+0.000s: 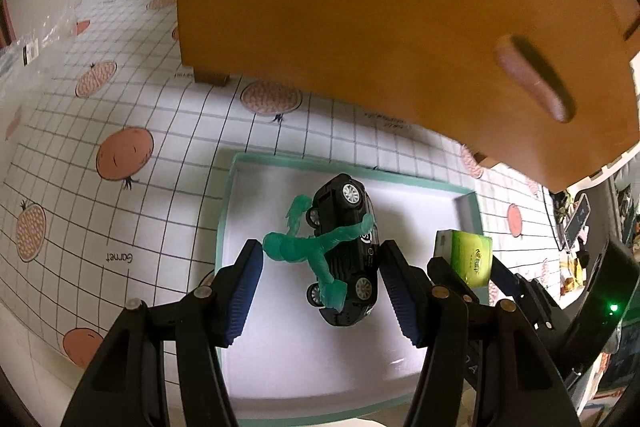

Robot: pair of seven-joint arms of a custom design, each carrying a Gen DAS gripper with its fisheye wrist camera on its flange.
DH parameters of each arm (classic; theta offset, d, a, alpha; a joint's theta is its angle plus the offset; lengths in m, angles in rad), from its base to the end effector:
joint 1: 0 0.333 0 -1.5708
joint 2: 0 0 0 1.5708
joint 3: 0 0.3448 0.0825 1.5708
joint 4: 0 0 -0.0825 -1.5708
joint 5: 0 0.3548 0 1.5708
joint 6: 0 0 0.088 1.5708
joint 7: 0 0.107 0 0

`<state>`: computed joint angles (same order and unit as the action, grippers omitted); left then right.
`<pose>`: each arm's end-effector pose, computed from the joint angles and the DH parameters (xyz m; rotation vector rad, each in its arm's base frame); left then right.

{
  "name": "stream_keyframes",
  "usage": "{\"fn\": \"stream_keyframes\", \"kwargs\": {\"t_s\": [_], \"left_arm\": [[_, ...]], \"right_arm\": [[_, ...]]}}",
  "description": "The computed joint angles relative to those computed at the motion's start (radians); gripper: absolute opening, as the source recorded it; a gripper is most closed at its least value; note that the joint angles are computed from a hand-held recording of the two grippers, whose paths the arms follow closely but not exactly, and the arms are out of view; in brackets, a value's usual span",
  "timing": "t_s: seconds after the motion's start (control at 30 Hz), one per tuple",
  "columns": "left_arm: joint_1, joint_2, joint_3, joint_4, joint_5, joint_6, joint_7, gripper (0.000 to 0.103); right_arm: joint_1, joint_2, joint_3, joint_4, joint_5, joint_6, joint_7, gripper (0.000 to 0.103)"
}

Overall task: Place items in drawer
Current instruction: 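Lift the car, figure and green box up toward the open drawer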

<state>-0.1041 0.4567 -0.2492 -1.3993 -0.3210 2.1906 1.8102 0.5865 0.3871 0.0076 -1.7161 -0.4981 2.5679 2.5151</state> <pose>0.6715 -0.2190 0.5238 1.6352 -2.4831 0.7866 0.5595 0.3862 0.4543 -1.8803 1.8681 -0.4981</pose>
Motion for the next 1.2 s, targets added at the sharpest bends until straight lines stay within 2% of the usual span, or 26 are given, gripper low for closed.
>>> {"fn": "stream_keyframes", "kwargs": {"t_s": [0.13,0.43,1.2], "left_arm": [[0.009,-0.018,-0.006,-0.003,-0.019,0.012,0.018,0.062],[0.018,-0.058,-0.019,-0.011,-0.078,0.035,0.055,0.062],[0.05,-0.191,-0.025,0.008,-0.334,0.081,0.234,0.062]], "right_arm": [[0.011,-0.026,-0.016,-0.021,-0.034,0.007,0.057,0.069],[0.014,-0.094,-0.007,-0.052,-0.112,-0.011,0.166,0.069],[-0.015,-0.233,0.071,0.006,-0.358,-0.096,0.337,0.069]]}}
